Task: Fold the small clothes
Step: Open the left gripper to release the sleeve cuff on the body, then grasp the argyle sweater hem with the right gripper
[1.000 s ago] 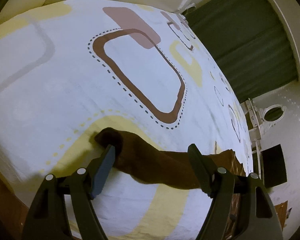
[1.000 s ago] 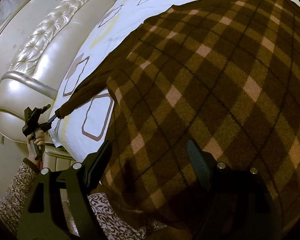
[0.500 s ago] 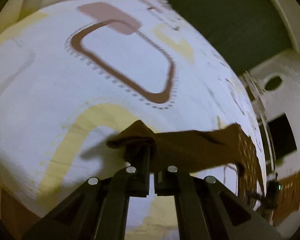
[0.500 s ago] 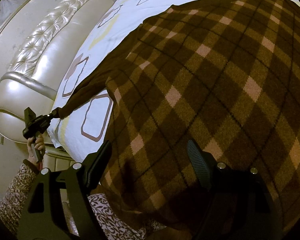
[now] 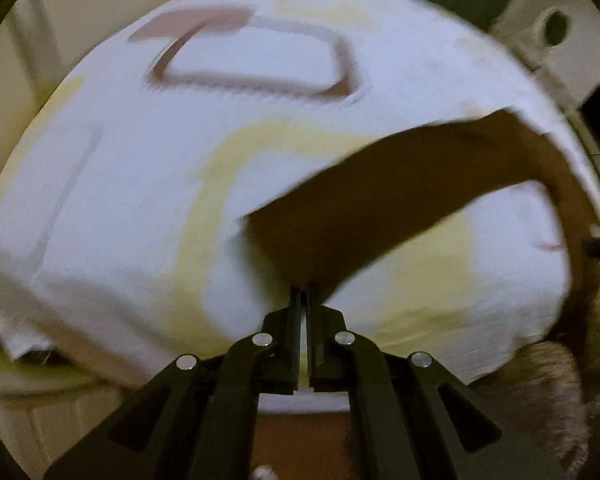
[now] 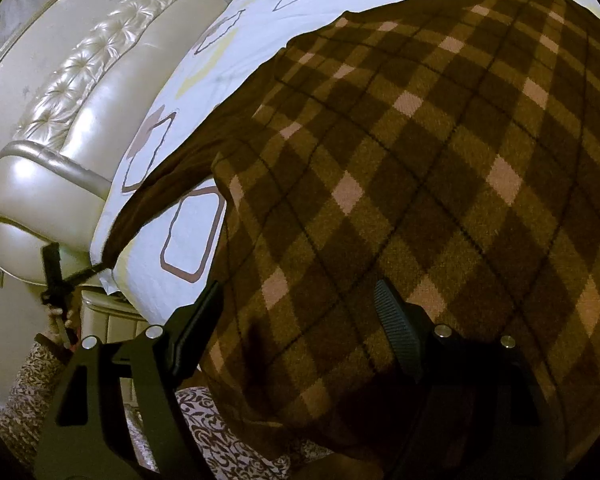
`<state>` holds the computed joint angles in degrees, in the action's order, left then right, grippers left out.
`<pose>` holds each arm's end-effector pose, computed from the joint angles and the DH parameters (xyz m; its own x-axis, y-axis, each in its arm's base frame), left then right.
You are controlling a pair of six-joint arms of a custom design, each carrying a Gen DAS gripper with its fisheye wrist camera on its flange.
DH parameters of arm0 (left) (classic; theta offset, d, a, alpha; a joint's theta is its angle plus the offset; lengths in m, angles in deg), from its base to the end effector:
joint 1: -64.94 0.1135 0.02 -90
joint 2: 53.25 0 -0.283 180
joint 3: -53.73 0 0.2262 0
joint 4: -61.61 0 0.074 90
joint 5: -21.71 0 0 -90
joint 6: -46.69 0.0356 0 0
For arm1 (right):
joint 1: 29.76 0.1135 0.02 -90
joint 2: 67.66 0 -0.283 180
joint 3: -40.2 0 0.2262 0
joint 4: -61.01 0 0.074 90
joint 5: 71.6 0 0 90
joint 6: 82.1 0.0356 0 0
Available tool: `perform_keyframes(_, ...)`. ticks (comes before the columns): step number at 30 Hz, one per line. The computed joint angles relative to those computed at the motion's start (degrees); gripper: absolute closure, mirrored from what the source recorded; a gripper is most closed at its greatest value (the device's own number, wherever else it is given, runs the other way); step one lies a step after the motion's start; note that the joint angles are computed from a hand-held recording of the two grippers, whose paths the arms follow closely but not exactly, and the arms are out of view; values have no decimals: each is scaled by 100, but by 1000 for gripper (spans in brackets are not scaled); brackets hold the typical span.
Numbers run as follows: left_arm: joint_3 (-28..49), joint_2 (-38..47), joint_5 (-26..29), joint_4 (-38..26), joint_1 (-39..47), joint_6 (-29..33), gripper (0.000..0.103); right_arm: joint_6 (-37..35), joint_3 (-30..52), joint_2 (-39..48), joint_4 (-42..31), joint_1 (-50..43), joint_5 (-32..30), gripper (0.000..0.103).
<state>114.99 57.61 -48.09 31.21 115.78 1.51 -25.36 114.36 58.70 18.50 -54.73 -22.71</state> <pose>0.1902 0.2140 0.0999 -0.9274 -0.0911 -0.3629 -0.0510 0.9916 -0.1188 0.2983 -0.1131 0.0622 -0.9568 -0.0103 -0.2907 -0.1886 0.7828 0.5930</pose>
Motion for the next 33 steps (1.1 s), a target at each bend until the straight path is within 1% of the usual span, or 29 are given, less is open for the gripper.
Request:
perform_keyframes(1, -21, 185, -375, 322, 13, -216, 101, 0, -10, -8, 10, 3, 0, 25)
perform_keyframes(2, 106, 364, -441, 327, 105, -352, 101, -13, -12, -20, -7, -2, 5, 26)
perform_keyframes(3, 237, 486, -327, 232, 215, -481, 101, -32, 1, -28, -41, -19, 4, 25)
perform_keyframes(4, 356, 554, -86, 89, 350, -684, 101, -39, 3, -42, -61, -32, 2, 25)
perform_keyframes(5, 316, 519, -36, 136, 372, -759, 101, -60, 3, -59, -86, -54, 4, 25)
perform_keyframes(7, -170, 109, 54, 639, 331, -773, 101, -130, 23, -96, -171, -117, 5, 26)
perform_keyframes(8, -316, -72, 273, 678, 348, -761, 101, -162, 38, -115, -214, -160, 1, 26)
perform_keyframes(9, -462, -360, 727, 591, 365, -835, 101, -188, 60, -124, -252, -208, -15, 26)
perform_keyframes(10, -567, -554, 985, 587, 352, -941, 101, -220, 71, -139, -291, -251, -25, 25)
perform_keyframes(11, -749, -868, 1257, 685, 263, -1204, 99, -261, 110, -131, -337, -303, -21, 26)
perform_keyframes(12, -898, -1144, 1532, 780, 148, -1512, 92, -286, 139, -126, -369, -341, -15, 26)
perform_keyframes(13, -976, -1271, 1767, 842, 74, -1700, 79, -305, 166, -118, -396, -387, -15, 26)
perform_keyframes(14, -1091, -1452, 1876, 1061, -126, -2067, 71, -306, 169, -121, -403, -421, -21, 26)
perform_keyframes(15, -1256, -1611, 1767, 1431, -358, -2466, 58, -335, 228, -95, -469, -486, -28, 26)
perform_keyframes(16, -1387, -1645, 1559, 1877, -662, -2859, 54, -368, 271, -83, -531, -547, -34, 26)
perform_keyframes(18, -1339, -1381, 1172, 2178, -1107, -3197, 54, -445, 379, -51, -646, -714, -43, 26)
perform_keyframes(20, -1241, -889, 597, 2292, -1511, -3386, 54, -530, 521, -3, -802, -899, -86, 26)
perform_keyframes(21, -1180, -623, 255, 2312, -1655, -3388, 54, -583, 628, 38, -898, -1031, -83, 25)
perform_keyframes(22, -1053, -258, -272, 2219, -1886, -3370, 54, -624, 710, 77, -969, -1135, -81, 25)
perform_keyframes(23, -1124, -181, -390, 2303, -1857, -3226, 54, -690, 884, 159, -1102, -1296, -91, 25)
perform_keyframes(24, -1330, -256, -470, 2582, -1888, -3129, 54, -711, 1008, 216, -1176, -1383, -82, 25)
perform_keyframes(25, -1420, -336, -524, 2655, -1902, -3090, 54, -723, 1158, 288, -1260, -1496, -73, 25)
perform_keyframes(26, -1385, -368, -497, 2541, -1870, -3136, 54, -753, 1419, 420, -1425, -1673, -92, 25)
perform_keyframes(28, -1379, -551, -472, 2379, -1802, -3274, 56, -758, 1880, 670, -1708, -1921, -121, 25)
perform_keyframes(30, -1520, -891, -599, 2376, -1886, -3405, 56, -737, 2411, 948, -2026, -2165, -156, 25)
perform_keyframes(31, -1628, -1192, -665, 2338, -1961, -3602, 56, -732, 2696, 1101, -2200, -2282, -173, 25)
perform_keyframes(33, -1767, -1431, -502, 2442, -2048, -3992, 56, -694, 3261, 1397, -2495, -2503, -189, 25)
